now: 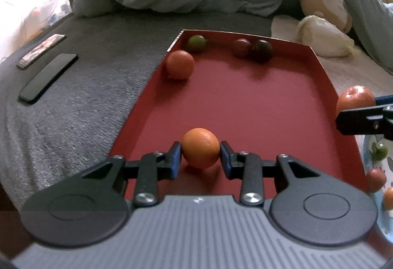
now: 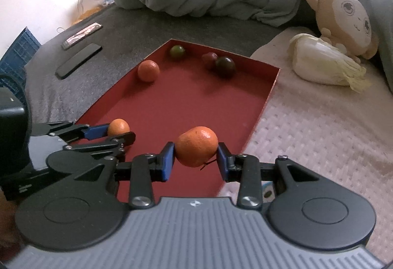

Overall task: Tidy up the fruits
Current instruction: 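Carry both orange tomatoes in both grippers toward the blue plate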

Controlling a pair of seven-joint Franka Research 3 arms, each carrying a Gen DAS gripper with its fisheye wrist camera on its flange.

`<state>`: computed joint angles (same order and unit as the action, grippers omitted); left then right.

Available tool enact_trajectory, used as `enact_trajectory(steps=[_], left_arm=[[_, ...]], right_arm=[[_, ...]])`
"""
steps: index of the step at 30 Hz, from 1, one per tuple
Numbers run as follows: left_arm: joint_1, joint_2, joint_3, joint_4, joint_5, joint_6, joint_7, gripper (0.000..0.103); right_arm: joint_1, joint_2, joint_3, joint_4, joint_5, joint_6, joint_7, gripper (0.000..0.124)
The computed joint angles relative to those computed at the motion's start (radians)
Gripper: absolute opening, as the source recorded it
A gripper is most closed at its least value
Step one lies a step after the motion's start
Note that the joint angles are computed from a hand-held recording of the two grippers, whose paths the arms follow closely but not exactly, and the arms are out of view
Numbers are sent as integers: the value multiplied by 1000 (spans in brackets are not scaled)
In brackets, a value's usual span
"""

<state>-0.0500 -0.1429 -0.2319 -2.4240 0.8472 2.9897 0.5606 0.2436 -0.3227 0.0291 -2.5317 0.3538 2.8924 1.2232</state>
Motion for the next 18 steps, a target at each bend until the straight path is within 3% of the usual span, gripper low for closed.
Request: enact_trajectory(steps=[7, 18], left_arm=[[-13, -1, -14, 1, 27, -18, -16, 37], [-19, 2, -10, 4, 51, -21, -22, 37]], right_arm=[[29, -45, -32, -24, 44, -19, -60, 42], [21, -83, -29, -47, 60, -44, -92, 42]])
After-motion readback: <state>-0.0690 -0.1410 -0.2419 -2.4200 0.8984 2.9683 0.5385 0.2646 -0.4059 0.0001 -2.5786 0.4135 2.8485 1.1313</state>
